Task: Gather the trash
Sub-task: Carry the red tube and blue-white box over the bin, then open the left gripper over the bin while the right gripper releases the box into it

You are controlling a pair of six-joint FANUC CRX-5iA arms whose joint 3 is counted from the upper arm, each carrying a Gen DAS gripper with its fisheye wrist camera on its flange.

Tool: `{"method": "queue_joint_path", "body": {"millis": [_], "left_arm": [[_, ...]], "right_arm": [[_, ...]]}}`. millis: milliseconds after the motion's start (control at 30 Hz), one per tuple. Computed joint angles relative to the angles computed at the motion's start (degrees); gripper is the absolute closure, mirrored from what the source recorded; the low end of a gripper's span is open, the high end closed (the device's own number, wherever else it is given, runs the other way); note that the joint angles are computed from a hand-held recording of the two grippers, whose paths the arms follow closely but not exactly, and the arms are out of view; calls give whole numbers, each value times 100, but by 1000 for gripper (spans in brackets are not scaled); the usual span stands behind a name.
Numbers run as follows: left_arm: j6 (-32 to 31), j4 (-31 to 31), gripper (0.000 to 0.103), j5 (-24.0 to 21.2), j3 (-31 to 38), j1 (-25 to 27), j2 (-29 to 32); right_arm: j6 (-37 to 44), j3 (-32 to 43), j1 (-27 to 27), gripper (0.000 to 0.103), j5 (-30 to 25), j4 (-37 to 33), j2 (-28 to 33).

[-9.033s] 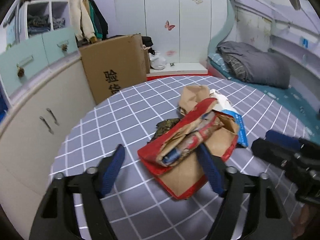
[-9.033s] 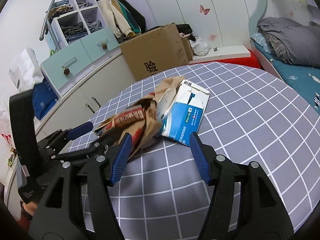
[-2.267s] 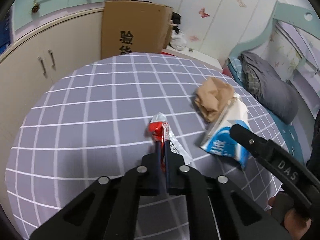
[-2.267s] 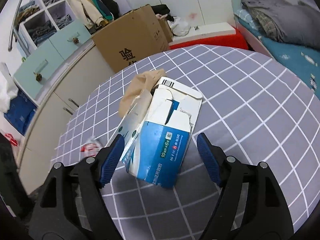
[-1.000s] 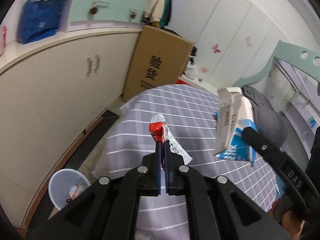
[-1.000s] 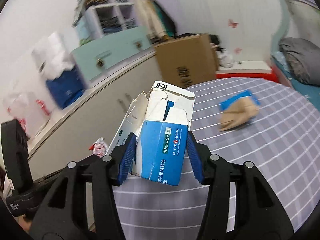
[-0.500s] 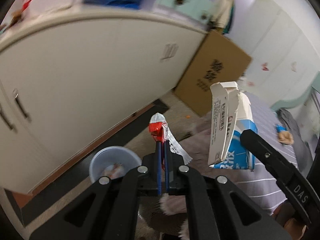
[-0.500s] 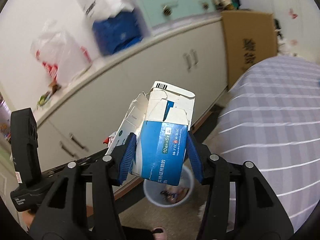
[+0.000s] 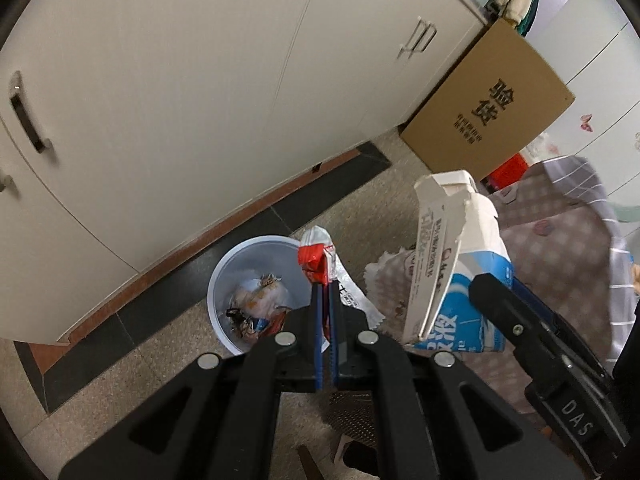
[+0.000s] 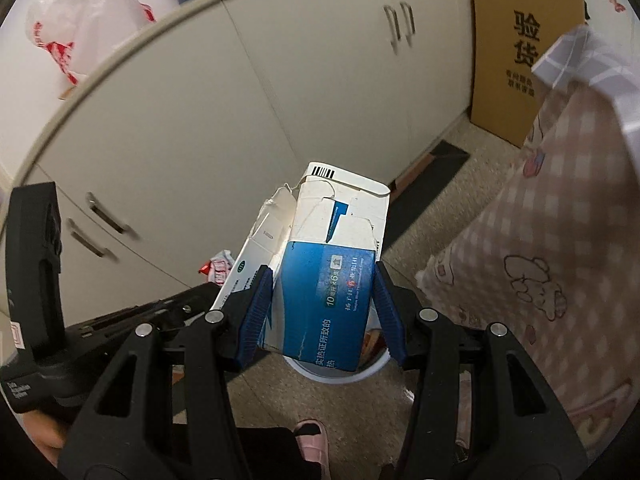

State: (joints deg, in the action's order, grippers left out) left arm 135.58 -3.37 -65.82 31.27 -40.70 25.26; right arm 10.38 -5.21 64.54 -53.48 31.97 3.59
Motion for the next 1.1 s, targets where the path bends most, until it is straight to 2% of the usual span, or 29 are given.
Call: {"method": "queue_joint_path", "body": {"millis": [67,100,133,200,267,700,1100], "left_arm": [[6,13,99,-43,-5,-1,64],[-1,35,95,-50,4,9,93],[-41,116,78,-80,20,39,148],[11,64,55,-188,151,13,244],[90,-133,55,-296,246,-46,280],[179,-205,50,-385,302,-43,234],[485,-378,47,-358,90,-20,13]], "right_arm": [[23,-40,-45,53,-3,-64,36],[36,-50,-63,53,-9,-104,50],[30,-62,-70,53,-13,-125,61],[36,-114,-95,53,-13,-190,56],[37,-148,-109,53,1,-226,53],[215,21,-121,53,59,-376,225],[320,154,-97,53,267,-477,364]]}}
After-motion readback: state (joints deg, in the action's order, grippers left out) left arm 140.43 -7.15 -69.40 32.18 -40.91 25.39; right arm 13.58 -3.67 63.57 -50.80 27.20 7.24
